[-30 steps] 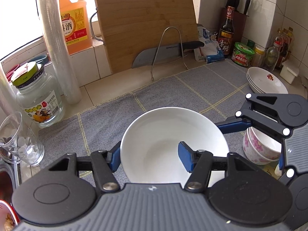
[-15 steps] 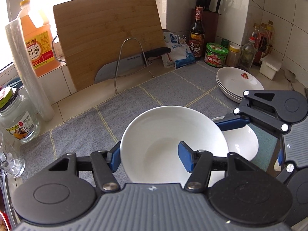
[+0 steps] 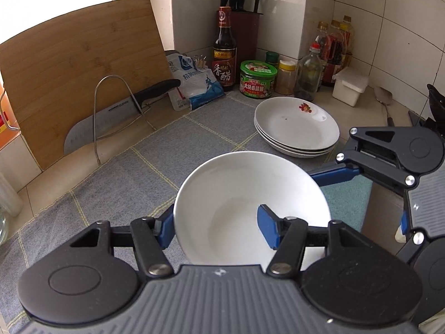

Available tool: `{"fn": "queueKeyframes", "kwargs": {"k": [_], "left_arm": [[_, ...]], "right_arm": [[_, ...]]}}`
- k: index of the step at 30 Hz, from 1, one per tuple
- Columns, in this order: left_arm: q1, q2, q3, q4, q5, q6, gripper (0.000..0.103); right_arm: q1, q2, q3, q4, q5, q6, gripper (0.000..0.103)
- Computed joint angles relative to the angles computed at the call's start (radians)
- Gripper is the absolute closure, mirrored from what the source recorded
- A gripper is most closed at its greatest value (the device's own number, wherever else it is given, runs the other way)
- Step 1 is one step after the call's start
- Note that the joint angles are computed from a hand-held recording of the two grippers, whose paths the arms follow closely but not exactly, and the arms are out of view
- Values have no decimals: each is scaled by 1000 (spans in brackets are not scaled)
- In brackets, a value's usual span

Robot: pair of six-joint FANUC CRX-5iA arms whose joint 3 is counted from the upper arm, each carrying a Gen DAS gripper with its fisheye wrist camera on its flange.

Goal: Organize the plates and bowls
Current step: 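Lift the white bowl with the left gripper and carry it over the bowl stack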

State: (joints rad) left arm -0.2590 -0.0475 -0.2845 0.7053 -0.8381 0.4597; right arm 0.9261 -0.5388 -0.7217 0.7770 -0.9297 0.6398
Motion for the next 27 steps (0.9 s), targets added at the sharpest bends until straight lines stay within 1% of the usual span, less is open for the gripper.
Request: {"fn": "queueKeyframes", "kwargs": {"k": [3, 8, 18, 27], "left_arm": [[-17, 15, 10, -3, -7, 3, 43], [-29, 31, 22, -14, -17, 15, 43], [-32, 48, 37, -47, -40, 57, 43], [-32, 65, 43, -64, -51, 86, 43]], "right_arm": [[-1, -16, -6, -13, -25, 0, 14], [-8, -23, -7, -41, -37, 1, 14], [-42, -23, 3, -117, -7, 39, 14], [-56, -23, 1, -159, 14, 56, 14]]}}
